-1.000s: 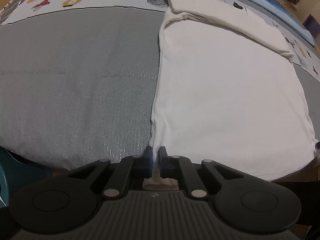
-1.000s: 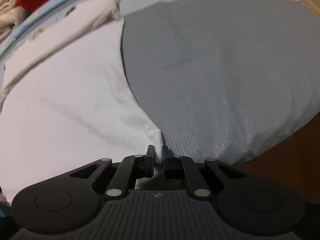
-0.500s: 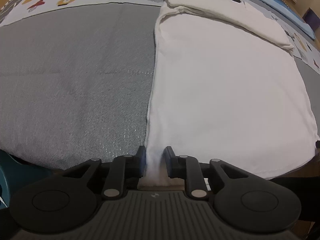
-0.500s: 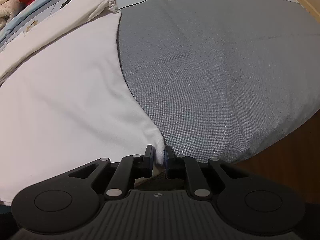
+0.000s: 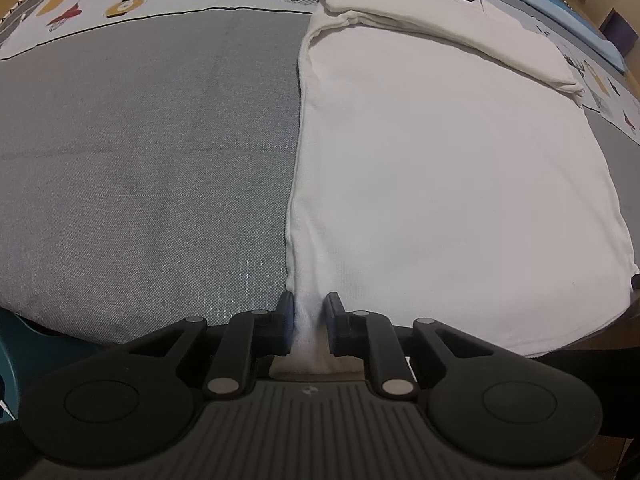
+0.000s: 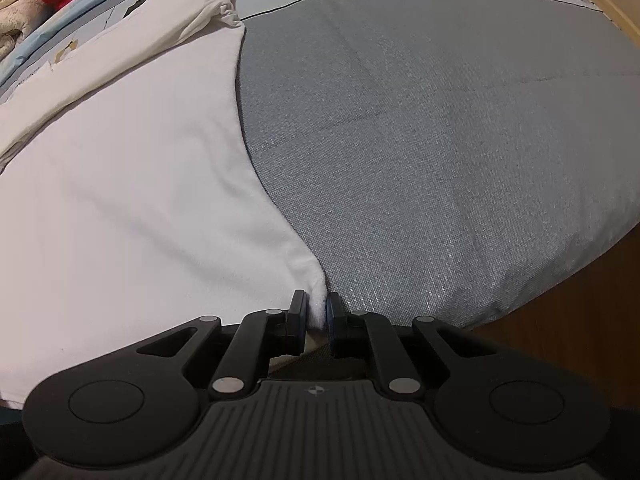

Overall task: Fold small clothes
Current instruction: 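Pinch the shirt hem with the left gripper while the right gripper pinches beside it, then lift the hem with both grippers and fold it over toward the collar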

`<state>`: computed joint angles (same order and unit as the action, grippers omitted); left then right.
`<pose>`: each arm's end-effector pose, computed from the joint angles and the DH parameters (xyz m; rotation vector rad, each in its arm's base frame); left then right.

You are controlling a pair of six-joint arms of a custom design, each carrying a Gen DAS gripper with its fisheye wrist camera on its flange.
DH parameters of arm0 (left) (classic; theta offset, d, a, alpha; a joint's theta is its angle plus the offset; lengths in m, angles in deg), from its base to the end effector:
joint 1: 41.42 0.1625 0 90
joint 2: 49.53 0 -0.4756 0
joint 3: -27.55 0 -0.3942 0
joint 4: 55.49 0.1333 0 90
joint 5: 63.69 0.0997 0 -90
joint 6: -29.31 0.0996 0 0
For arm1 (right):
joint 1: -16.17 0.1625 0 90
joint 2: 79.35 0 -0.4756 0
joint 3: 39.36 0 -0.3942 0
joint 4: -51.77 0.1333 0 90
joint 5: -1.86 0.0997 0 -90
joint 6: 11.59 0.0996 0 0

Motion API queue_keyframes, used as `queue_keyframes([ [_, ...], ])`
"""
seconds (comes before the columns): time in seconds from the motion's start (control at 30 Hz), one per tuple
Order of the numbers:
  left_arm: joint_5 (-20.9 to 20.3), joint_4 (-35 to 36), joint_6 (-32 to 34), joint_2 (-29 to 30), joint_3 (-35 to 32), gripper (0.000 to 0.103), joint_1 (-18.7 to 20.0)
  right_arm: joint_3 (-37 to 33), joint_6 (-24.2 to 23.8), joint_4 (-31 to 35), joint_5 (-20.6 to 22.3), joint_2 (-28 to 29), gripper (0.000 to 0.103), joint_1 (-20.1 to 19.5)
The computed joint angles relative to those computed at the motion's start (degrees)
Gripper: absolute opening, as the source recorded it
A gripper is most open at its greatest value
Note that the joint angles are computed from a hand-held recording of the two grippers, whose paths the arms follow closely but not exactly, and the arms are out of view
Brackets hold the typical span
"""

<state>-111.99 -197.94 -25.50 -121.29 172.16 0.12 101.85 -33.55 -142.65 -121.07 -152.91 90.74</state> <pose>-0.1166 -0.3699 0.1331 0.0311 2.3910 -0.4460 -0.0340 -0.4205 0.2468 -0.0968 -2.3647 0.5184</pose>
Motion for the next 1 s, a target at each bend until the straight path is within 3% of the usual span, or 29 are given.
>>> queue_keyframes([
  [0.2,0.03,-0.58,0.72,0.00,0.14,0.011,-0.25,-0.01,0.04,-0.02,-0.08,0.00,0.009,0.13],
  [0.77,1.21,-0.92,1.99,0.15,0.38,0.008,-0.88,0.46,-0.51,-1.32,-0.05,-0.02,0.008,0.69],
  [1.0,4.74,-5.49,4.51,-1.07,2.76,0.006,-4.92,2.46,-2.52,-7.28,5.43,-1.63,0.007,0.56],
])
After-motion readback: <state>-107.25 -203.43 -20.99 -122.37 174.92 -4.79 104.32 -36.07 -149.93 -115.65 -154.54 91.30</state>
